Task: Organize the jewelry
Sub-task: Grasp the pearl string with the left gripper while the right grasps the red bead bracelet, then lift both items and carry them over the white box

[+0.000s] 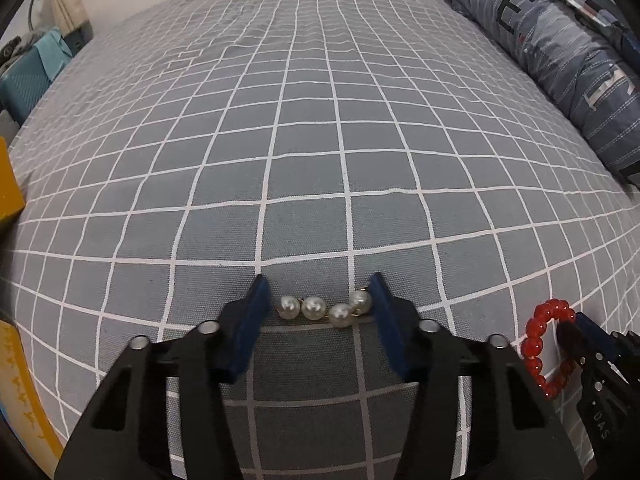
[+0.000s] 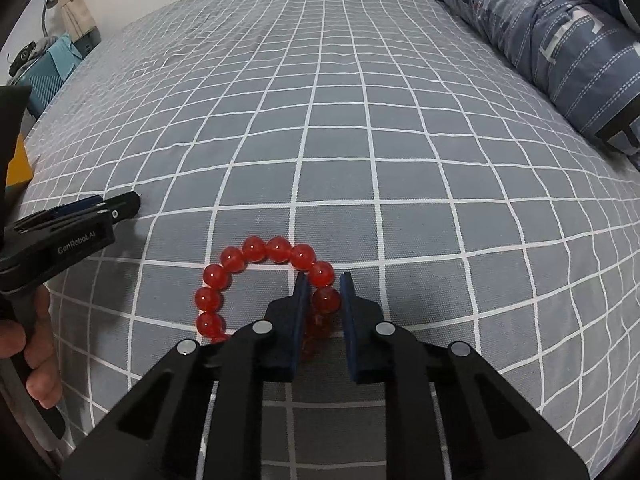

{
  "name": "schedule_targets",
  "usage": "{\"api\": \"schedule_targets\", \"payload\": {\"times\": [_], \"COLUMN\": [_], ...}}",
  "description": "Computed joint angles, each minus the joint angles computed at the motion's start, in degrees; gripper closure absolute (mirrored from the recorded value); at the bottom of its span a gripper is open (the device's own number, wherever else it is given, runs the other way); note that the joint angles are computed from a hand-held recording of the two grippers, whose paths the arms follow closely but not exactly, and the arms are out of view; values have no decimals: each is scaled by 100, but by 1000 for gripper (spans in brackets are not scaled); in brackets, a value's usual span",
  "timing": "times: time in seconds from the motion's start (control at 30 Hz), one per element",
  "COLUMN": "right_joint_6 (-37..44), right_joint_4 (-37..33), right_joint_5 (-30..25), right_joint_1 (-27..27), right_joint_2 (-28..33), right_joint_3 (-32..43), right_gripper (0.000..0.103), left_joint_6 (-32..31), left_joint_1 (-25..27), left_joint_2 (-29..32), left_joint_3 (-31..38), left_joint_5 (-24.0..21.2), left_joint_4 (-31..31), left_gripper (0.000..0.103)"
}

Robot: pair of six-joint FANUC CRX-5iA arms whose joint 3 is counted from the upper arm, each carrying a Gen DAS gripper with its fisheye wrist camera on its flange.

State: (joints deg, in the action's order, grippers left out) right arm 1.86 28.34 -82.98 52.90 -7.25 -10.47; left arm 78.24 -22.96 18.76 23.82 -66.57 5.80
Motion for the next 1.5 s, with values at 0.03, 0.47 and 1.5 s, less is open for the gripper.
{"api": "schedule_targets", "payload": {"times": [0.03,0.47,1.5], "right_joint_6": [2,-87,-481], "right_joint_4": [1,51,644], "right_joint_5": [-2,-10,-209], "right_joint_1": [-1,43,553], "right_joint_2": [6,-23,-87], "right_joint_3": [7,-9,63], "right_gripper": [88,89,90], "left_joint_6": [28,71,-96], "left_joint_1": [2,79,160], "left_joint_2": [-28,69,-504], "left_joint_3": [-36,113,-224], "left_joint_5": [19,43,25], "left_joint_4": [-19,59,122], "left_gripper": [65,93,93]}}
